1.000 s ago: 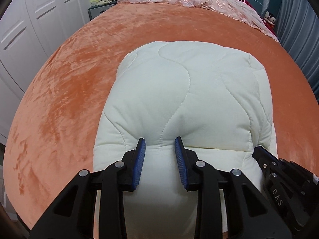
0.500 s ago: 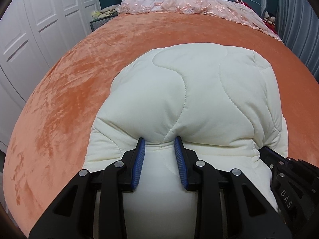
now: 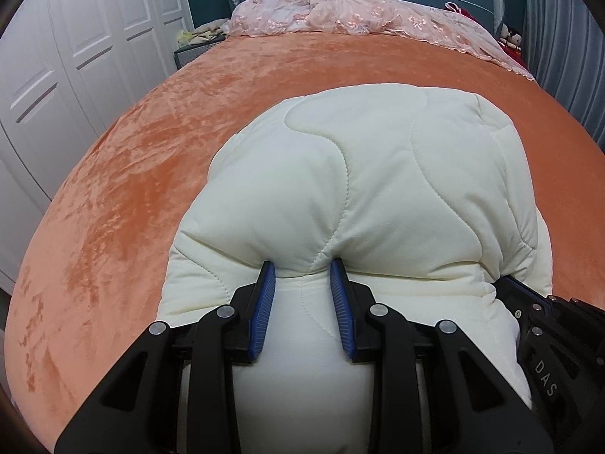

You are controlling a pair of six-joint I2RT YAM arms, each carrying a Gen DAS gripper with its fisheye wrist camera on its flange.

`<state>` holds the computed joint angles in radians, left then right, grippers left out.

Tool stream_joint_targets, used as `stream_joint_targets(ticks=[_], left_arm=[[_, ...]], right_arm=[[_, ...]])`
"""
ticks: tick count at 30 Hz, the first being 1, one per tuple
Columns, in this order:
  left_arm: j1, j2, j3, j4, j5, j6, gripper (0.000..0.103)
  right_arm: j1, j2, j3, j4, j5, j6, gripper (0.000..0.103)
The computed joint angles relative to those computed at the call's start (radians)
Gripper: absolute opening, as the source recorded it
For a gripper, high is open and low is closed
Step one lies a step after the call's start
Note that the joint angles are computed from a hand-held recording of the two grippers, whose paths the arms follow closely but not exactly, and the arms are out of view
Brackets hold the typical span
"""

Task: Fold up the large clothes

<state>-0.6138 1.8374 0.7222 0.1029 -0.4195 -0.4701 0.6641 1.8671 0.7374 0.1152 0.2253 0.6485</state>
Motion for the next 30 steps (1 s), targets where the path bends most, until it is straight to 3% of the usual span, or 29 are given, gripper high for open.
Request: stream_joint_targets(ticks=[2, 6, 9, 14, 21, 25, 28, 29, 30], left_arm=[[0.01, -0.079, -0.04, -0.023, 0.045, 0.005, 0.029], [0.02, -0.431, -0.252, -0.097, 0.175, -0.013, 0.029], [-0.048, -0.591, -0.359, -0.197, 0.132, -0.06, 0.03], [-0.036, -0.534, -0.38, -0.195, 0.161, -0.116, 0.031], [-0.121, -0.39, -0.356, -0.133, 0.044, -0.178, 0.031], [-0.143, -0.389, -0.338, -0.17, 0.023, -0.201, 0.03], [-0.162, -0.467, -0.333, -0.253, 0.021, -0.226, 0.031], [-0.171, -0.516, -0.338, -0.294, 0.025, -0.238, 0.033], [-0.184, -0.564, -0.343, -0.337, 0.027, -0.256, 0.042]], right_arm=[[-0.014, -0.058, 0.002, -0.065, -0.034, -0.002, 0.0], [0.041, -0.353, -0.118, -0.184, -0.045, 0.056, 0.0], [0.115, -0.418, -0.172, -0.243, -0.038, 0.102, 0.0], [0.163, -0.305, -0.243, -0.105, -0.059, 0.185, 0.0], [0.192, -0.206, -0.186, -0.103, -0.003, 0.176, 0.0], [0.203, -0.18, -0.135, -0.149, 0.012, 0.172, 0.0], [0.228, -0.228, -0.097, -0.254, 0.03, 0.223, 0.0], [0.246, -0.267, -0.102, -0.283, 0.04, 0.251, 0.004], [0.268, -0.316, -0.122, -0.303, 0.05, 0.28, 0.013]])
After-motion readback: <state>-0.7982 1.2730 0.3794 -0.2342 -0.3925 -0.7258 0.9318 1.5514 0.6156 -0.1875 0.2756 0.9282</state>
